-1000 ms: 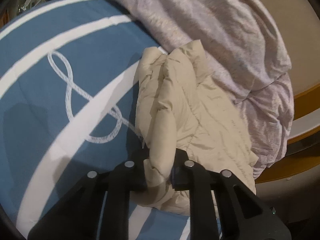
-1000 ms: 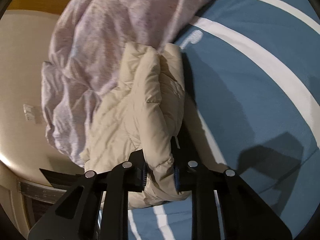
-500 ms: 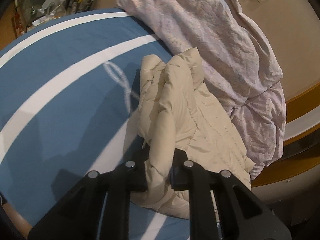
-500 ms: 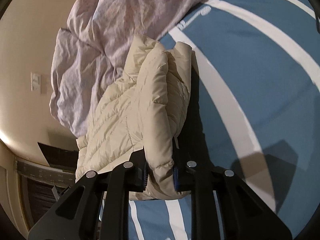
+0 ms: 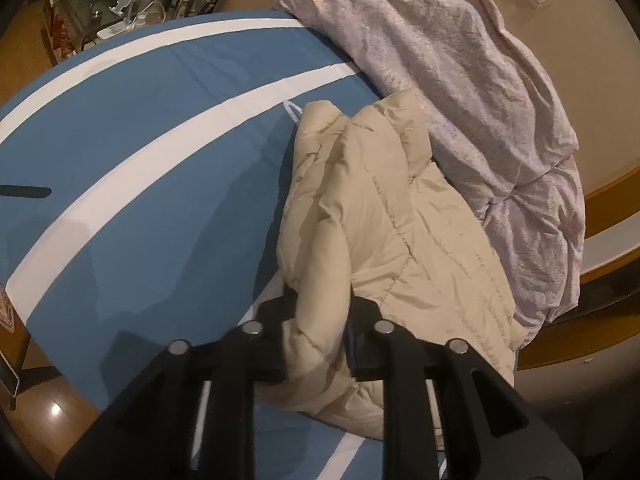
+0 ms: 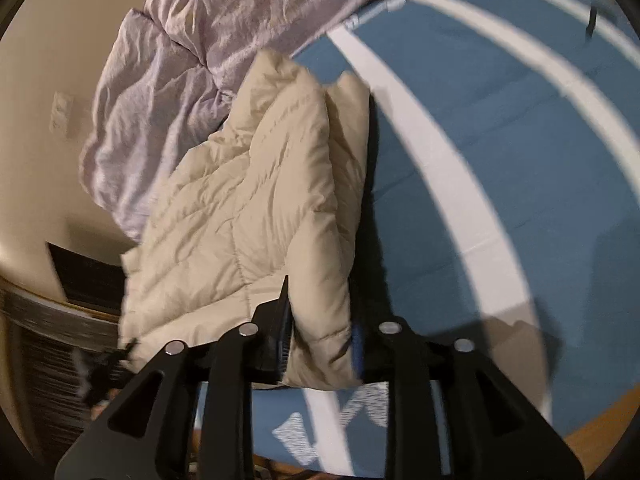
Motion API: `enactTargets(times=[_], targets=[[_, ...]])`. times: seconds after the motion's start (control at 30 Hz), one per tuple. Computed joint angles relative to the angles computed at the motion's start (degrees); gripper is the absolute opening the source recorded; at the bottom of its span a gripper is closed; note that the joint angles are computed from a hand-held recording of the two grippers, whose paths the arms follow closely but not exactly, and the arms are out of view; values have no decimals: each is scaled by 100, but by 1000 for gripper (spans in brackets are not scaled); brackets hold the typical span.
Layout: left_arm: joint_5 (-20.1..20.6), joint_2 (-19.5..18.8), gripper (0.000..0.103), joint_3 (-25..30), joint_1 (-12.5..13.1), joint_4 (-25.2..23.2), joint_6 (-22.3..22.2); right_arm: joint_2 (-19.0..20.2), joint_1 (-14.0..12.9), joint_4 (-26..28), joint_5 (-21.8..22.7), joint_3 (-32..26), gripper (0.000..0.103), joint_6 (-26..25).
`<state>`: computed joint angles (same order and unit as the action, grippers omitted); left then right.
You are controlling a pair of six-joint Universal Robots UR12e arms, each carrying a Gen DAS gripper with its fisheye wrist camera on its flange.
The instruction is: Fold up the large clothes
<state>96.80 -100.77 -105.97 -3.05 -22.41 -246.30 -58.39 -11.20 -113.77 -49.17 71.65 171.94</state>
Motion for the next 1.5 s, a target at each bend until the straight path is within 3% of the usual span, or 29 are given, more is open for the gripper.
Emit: enactTargets(times=[0.07, 0.2, 0.33, 0.47, 0.63, 0.8, 1.13, 1.4, 1.5], targets=[[29, 7, 30, 9, 1, -68, -15, -72, 17, -416, -254, 56, 48, 51], [63, 13, 53, 21, 9, -157, -29, -169, 40, -1039, -285, 134, 48, 48], [98, -2, 63, 40, 1, -253, -77, -213, 196, -891, -268, 111, 48, -738], [116, -20, 67, 71, -7, -381, -65, -244, 367, -597, -391, 141, 48, -1430], [135, -57, 73, 130, -16, -503, 12, -271, 507, -502, -551, 209, 48, -1808], [153, -95, 73, 135, -15, -518, 14, -271, 674, -729, -1175, 351, 48, -2085], [254, -176, 71, 141, -51, -466, -14, -237, 799, -981, -1601, 489, 50, -2182], [135, -181, 28, 114, -48, -183, -16, -247, 796, -1050, -1581, 538, 50, -2192], [133, -156, 21, 144, -56, -81, 31, -251, 799, -1087, -1564, 558, 50, -2183]])
